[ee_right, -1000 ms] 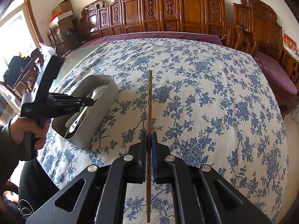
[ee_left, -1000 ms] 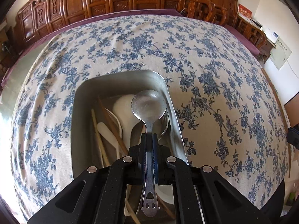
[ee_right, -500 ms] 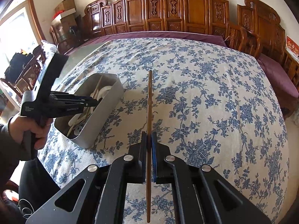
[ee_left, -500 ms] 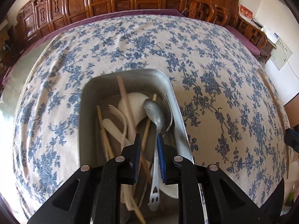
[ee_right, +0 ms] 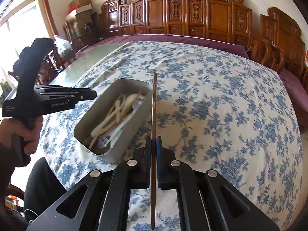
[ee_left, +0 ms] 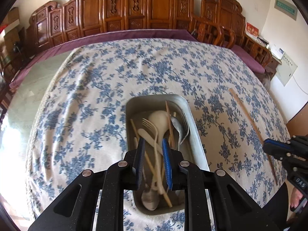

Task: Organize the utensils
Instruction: 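Lower the wooden chopstick into the grey tray and open the right gripper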

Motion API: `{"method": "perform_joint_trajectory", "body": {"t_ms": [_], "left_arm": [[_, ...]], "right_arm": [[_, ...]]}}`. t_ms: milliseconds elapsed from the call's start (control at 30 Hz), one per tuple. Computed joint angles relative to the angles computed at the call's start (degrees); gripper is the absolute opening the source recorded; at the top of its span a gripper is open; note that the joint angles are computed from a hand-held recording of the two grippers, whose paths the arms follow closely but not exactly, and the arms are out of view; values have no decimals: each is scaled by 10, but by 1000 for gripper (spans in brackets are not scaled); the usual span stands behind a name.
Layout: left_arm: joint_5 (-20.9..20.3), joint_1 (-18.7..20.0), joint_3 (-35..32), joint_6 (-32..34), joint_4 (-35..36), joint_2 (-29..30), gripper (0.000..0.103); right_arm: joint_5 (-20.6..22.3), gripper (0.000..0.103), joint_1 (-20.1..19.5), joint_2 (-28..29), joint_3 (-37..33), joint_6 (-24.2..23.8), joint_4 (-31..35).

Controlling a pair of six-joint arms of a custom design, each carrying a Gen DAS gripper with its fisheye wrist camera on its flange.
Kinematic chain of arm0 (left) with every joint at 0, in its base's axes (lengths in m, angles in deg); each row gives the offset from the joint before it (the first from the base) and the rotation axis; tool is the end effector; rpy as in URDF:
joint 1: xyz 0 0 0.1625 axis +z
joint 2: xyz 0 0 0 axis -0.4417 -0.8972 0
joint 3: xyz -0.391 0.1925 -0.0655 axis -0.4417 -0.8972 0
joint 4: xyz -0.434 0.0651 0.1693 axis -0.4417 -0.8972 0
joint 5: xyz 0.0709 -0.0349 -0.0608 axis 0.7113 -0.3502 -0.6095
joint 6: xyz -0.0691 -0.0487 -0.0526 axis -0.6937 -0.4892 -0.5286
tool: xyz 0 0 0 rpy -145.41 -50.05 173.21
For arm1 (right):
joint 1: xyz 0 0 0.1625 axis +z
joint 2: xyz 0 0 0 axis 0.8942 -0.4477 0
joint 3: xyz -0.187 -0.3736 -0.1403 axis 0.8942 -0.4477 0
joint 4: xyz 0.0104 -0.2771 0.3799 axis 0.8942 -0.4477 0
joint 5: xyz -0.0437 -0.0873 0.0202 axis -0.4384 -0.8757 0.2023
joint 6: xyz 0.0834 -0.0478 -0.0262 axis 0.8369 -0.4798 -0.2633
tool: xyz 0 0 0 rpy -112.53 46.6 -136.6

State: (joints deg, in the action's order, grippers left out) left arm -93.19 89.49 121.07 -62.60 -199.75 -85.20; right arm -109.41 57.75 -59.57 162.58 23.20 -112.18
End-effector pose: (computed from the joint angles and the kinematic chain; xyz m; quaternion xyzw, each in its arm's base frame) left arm -0.1227 -0.6782 0.4475 0.2237 0.9020 -0.2241 0.2935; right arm 0.4637 -0.6197 0.0885 0.2459 -0.9068 0.2332 0.2508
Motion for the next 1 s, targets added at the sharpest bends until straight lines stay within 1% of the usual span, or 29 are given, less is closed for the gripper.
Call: {"method": "perform_joint_trajectory", "body": {"t_ms": [333, 467, 567, 767, 1000], "left_arm": [[3, 3, 5, 13, -13, -33, 18], [3, 5, 6, 15, -15, -43, 24], [4, 8, 4, 15, -16, -46, 24], [6, 17, 2, 14, -16, -48, 27], [4, 23, 5, 12, -14, -50, 27]], "right_arm": [[19, 6, 9, 52, -64, -1, 39], [29, 6, 10, 71, -89, 3, 56], [36, 6, 9, 85, -109, 8, 70], [49, 6, 6, 115, -152, 22, 103], [56, 6, -1, 144, -196, 44, 137]]}}
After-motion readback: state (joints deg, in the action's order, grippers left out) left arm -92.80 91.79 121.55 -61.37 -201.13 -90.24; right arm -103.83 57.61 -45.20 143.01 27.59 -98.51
